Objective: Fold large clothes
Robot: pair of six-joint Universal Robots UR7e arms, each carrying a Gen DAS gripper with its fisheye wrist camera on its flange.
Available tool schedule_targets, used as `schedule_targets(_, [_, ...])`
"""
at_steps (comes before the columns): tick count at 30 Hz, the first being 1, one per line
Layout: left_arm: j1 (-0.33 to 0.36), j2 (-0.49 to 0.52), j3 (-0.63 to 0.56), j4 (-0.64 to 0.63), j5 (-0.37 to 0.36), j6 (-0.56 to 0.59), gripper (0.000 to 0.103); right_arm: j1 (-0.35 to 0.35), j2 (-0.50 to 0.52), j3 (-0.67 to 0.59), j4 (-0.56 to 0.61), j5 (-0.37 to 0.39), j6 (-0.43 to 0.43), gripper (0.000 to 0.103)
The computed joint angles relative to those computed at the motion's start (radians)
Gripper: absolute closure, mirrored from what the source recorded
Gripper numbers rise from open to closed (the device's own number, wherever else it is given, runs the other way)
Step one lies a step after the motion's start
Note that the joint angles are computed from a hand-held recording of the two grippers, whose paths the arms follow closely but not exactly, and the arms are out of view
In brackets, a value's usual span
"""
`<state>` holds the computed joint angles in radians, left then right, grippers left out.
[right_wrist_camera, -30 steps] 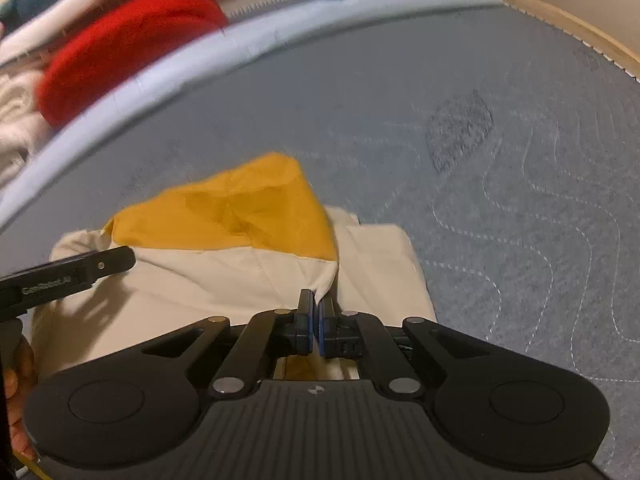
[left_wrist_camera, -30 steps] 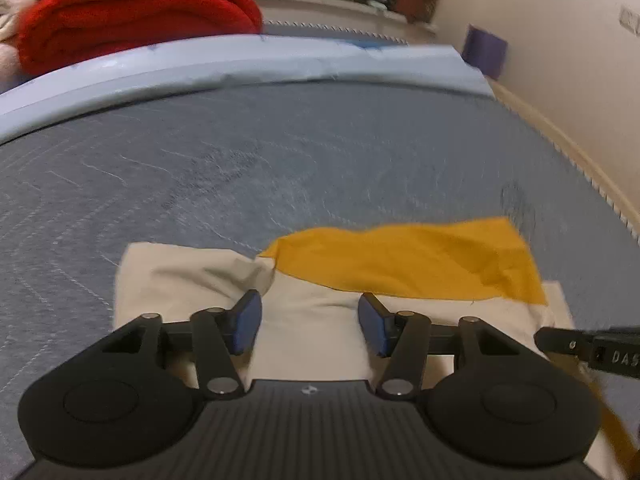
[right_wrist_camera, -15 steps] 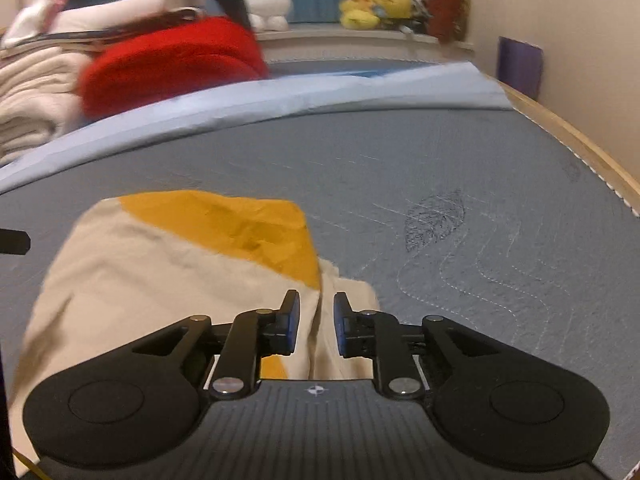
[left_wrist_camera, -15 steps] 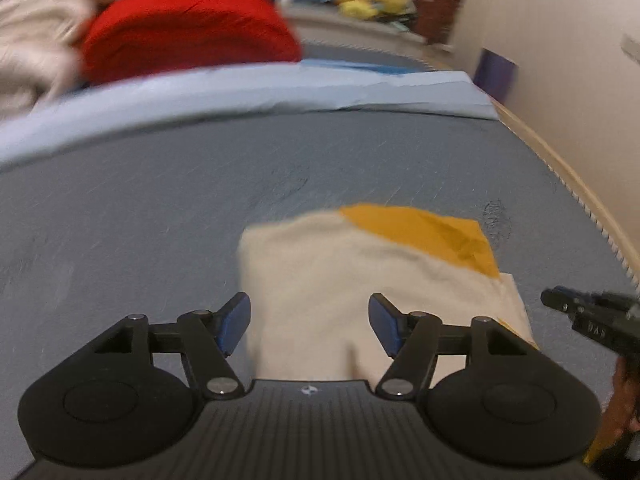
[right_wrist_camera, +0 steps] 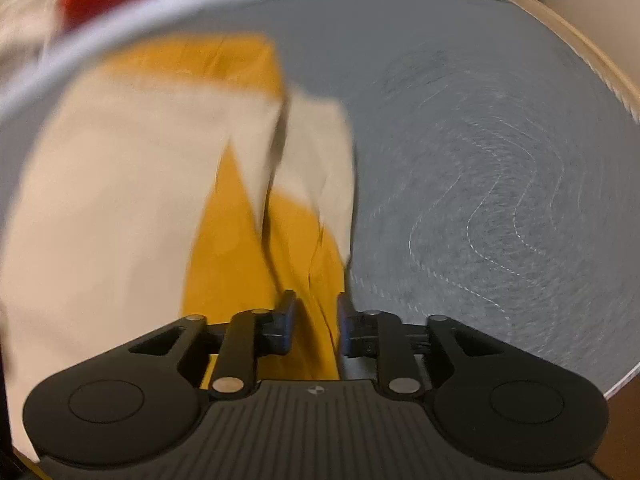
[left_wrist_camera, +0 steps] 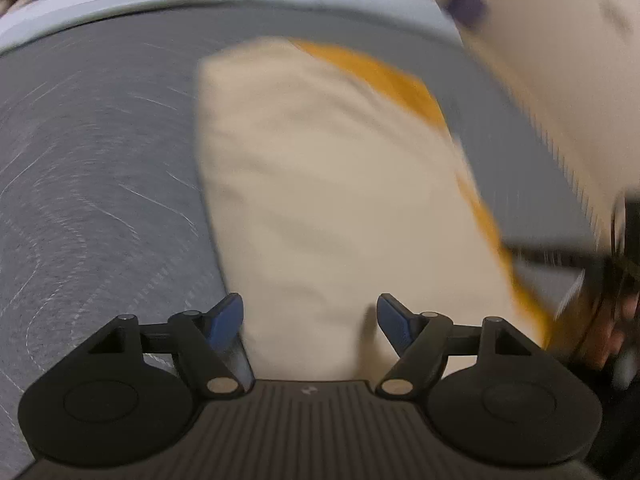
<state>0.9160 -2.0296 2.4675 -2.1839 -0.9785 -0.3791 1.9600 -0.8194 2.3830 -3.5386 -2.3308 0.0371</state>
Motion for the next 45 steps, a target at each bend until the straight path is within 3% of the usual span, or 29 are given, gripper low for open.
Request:
schedule_targets(2, [0.067,0.005,-0.011,-0.064,-0.010,-0.038,0.024,-0.035,-0.020,0.021,-0.094,0.110,0.024,0.055])
schedule_targets(4, [0.134,0.036,-0.025,-0.123,-0.031,-0.077,0.024,-0.079,-0.045,0.035,-0.118,0.219,0.046,0.050])
schedule_targets(7, [0.225,0.102,-0.047,-0.213,-0.088,-0.093,0.022,-0.143,-0.065,0.023,-0.047,0.314,0.078,0.048])
schedule_targets(11, [0.323,0.218,-0.080,-0.311,-0.175,-0.092,0.018,-0.196,-0.070,0.002,0.023,0.378,0.081,0.034])
schedule_targets(13, [0.362,0.282,-0.104,-0.357,-0.217,-0.083,0.013,-0.212,-0.074,-0.005,0.051,0.392,0.071,0.031])
schedule_targets(17, [0.446,0.372,-0.130,-0.461,-0.341,-0.054,0.012,-0.222,-0.070,-0.016,0.087,0.413,0.068,0.029])
schedule_targets(25, [0.478,0.489,-0.139,-0.644,-0.396,-0.015,0.013,-0.242,-0.032,-0.038,0.076,0.431,0.056,0.027])
schedule_targets(27, [0.464,0.497,-0.132,-0.686,-0.365,0.011,0.018,-0.239,-0.019,-0.041,0.051,0.423,0.047,0.035])
schedule_targets(29, [0.426,0.502,-0.119,-0.717,-0.316,0.032,0.032,-0.232,-0.007,-0.040,0.014,0.423,0.023,0.068])
schedule_targets(31, [0.387,0.495,-0.115,-0.734,-0.288,0.070,0.048,-0.220,0.005,-0.042,-0.014,0.424,0.011,0.082])
schedule_targets(32, [0.369,0.490,-0.115,-0.747,-0.284,0.095,0.057,-0.212,0.012,-0.045,-0.027,0.418,0.002,0.087])
schedule_targets(35, [0.324,0.483,-0.119,-0.789,-0.269,0.166,0.064,-0.180,0.046,-0.064,-0.077,0.396,-0.013,0.095])
schedule_targets(40, [0.311,0.455,-0.153,-0.850,-0.242,0.245,0.065,-0.134,0.133,-0.133,-0.217,0.422,-0.034,0.097])
schedule_targets(42, [0.321,0.440,-0.177,-0.836,-0.211,0.271,0.058,-0.109,0.176,-0.176,-0.254,0.433,-0.057,0.097])
schedule_targets(44, [0.346,0.429,-0.200,-0.824,-0.167,0.249,0.037,-0.080,0.219,-0.226,-0.257,0.422,-0.084,0.097])
schedule_targets(45, [0.349,0.427,-0.204,-0.839,-0.103,0.227,0.035,-0.066,0.239,-0.251,-0.244,0.404,-0.095,0.097])
